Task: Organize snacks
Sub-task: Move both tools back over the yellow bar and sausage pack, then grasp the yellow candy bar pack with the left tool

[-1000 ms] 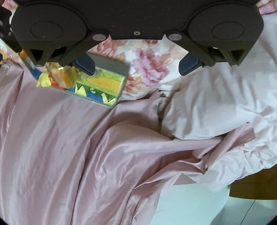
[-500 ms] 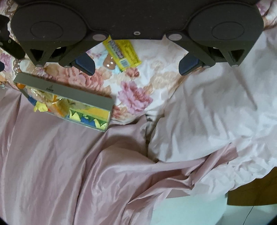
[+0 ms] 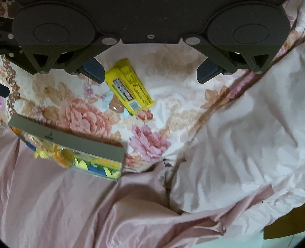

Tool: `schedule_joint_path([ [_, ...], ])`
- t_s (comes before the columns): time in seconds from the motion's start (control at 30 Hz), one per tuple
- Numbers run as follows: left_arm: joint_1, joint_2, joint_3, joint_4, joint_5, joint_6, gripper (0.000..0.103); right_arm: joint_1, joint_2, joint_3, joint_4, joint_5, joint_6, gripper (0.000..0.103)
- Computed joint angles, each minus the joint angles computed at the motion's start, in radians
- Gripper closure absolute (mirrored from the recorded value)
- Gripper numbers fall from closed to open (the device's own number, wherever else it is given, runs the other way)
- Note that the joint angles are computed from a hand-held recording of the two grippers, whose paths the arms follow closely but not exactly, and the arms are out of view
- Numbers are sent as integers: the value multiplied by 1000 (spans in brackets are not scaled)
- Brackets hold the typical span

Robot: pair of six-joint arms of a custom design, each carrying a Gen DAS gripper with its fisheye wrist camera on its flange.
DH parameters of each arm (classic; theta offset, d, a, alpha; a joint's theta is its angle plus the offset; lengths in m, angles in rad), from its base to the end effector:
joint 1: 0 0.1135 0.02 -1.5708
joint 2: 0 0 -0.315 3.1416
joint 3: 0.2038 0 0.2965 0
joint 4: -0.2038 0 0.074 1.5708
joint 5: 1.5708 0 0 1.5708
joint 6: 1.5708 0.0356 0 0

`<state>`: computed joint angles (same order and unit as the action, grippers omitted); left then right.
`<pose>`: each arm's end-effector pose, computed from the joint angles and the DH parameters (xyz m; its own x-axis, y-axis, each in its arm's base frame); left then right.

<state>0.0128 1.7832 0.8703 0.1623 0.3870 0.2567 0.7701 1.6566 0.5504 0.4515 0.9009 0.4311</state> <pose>0.3898 -0.0084 0.1554 -0.5926 0.2276 -0.7727 0.4286 0.9013 -0.0633 0.2398 0.1937 0.1361 -0.3912 -0.0180 -0.9201 0.1955 0.9754 -0.1022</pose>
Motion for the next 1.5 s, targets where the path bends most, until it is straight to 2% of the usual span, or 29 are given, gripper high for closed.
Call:
schedule_joint_path([
  [0.47, -53, 94, 82, -42, -51, -11, 1, -34, 99, 79, -83, -1, -29, 0],
  [0.67, -77, 150, 136, -63, -19, -57, 1, -59, 113, 96, -111, -16, -29, 0],
  [0.9, -116, 222, 204, -51, -25, -113, 1, -95, 121, 94, -48, -50, -107, 0],
  [1.13, -134, 302, 302, -114, -50, -127, 1, -127, 144, 113, -35, -101, -165, 0],
  [1.2, -135, 312, 313, -115, -48, -129, 5, -131, 148, 118, -37, -109, -171, 0],
  [1.4, -129, 323, 327, -116, -39, -136, 28, -149, 150, 125, -40, -139, -194, 0],
  [1.43, -127, 323, 328, -120, -36, -137, 35, -151, 150, 127, -41, -139, -201, 0],
  [1.5, -124, 323, 335, -134, -39, -133, 39, -152, 153, 130, -37, -137, -217, 0],
])
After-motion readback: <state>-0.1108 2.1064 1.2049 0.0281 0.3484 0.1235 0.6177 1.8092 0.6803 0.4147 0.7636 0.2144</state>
